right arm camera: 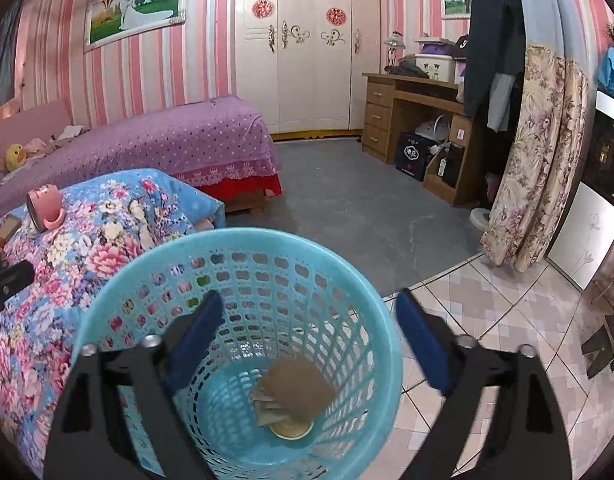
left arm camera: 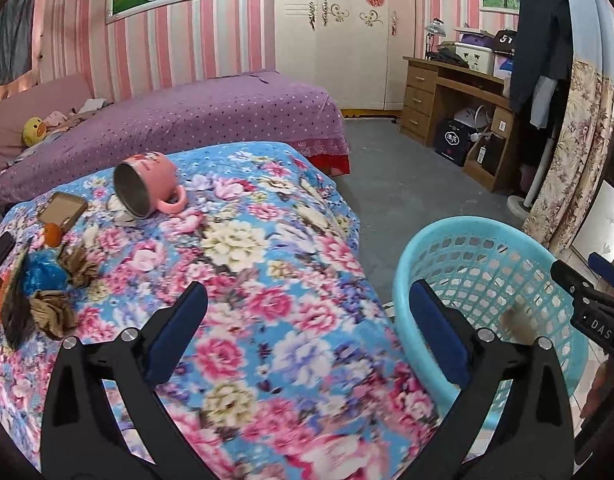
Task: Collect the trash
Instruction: 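Move both tools back over the bed toward the remaining items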
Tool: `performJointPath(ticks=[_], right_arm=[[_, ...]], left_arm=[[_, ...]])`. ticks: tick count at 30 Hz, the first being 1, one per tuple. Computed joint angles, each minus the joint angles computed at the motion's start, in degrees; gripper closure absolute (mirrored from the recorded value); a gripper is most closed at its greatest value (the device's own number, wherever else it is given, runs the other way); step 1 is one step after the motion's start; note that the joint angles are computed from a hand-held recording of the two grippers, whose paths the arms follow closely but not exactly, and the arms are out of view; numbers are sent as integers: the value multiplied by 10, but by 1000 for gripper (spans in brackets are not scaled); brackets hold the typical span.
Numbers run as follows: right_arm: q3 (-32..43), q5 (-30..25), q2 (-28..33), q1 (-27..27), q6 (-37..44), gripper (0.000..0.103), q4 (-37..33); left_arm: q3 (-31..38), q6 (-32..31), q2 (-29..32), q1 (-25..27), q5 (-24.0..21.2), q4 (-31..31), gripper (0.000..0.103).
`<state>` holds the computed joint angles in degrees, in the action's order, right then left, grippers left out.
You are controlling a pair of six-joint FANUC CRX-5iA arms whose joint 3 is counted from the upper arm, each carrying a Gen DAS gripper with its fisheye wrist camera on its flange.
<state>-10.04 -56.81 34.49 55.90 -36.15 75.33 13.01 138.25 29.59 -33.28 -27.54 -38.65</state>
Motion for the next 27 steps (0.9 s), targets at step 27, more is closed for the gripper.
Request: performJointPath(ticks=[27], right_arm=[[380,-53,201,74,236,4,-60]], left_arm=[[-238,71,-229,133,40,-108,5]])
